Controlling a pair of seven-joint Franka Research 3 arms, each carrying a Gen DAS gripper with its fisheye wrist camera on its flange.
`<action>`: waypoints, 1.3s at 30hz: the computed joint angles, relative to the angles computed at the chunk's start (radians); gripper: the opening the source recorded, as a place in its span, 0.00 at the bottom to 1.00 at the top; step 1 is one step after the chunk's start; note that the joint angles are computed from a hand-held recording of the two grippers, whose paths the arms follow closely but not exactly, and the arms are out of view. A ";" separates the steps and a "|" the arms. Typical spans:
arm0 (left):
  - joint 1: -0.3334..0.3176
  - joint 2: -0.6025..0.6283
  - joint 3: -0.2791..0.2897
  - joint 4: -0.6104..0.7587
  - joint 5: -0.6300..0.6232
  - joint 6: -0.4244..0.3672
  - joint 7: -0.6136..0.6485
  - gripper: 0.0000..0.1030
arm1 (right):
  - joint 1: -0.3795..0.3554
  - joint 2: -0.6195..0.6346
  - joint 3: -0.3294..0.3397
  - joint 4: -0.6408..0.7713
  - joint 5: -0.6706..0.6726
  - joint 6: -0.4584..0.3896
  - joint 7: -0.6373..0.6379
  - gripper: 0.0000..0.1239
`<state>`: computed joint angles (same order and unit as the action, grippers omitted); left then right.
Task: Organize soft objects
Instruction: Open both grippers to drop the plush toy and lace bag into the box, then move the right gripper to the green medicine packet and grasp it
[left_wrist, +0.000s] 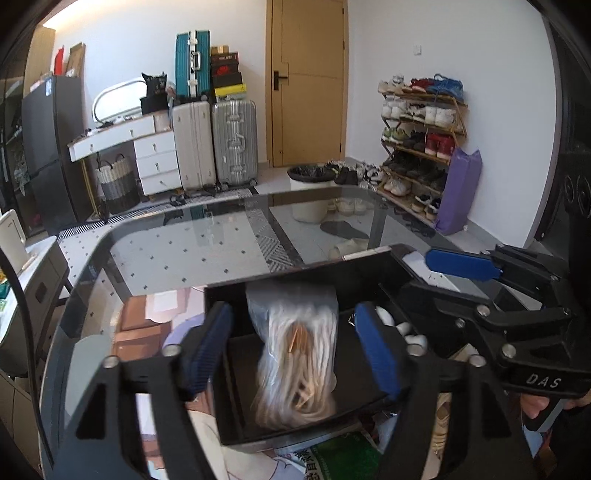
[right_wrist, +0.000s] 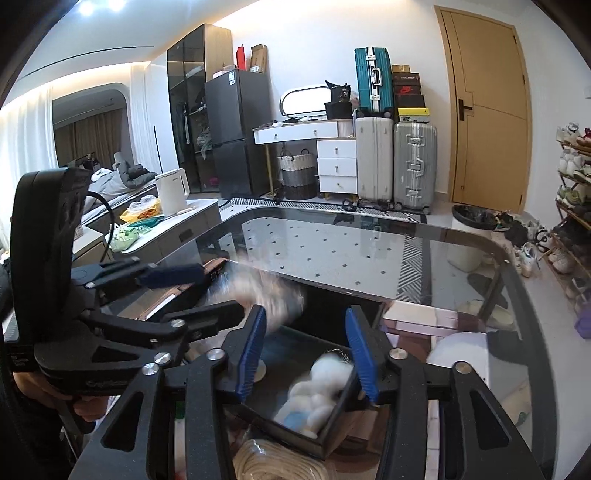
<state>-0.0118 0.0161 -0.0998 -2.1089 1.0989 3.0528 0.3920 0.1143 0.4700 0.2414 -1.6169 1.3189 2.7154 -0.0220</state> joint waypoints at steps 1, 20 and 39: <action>0.000 -0.013 0.002 -0.006 0.041 0.000 -0.042 0.82 | -0.003 -0.010 0.001 -0.014 0.008 0.007 -0.007 0.49; 0.103 -0.216 -0.069 -0.200 0.281 0.039 -0.364 1.00 | 0.023 -0.212 -0.100 -0.305 0.146 -0.011 -0.116 0.83; 0.141 -0.298 -0.100 -0.307 0.350 0.057 -0.476 1.00 | 0.076 -0.306 -0.140 -0.489 0.148 -0.057 -0.136 0.83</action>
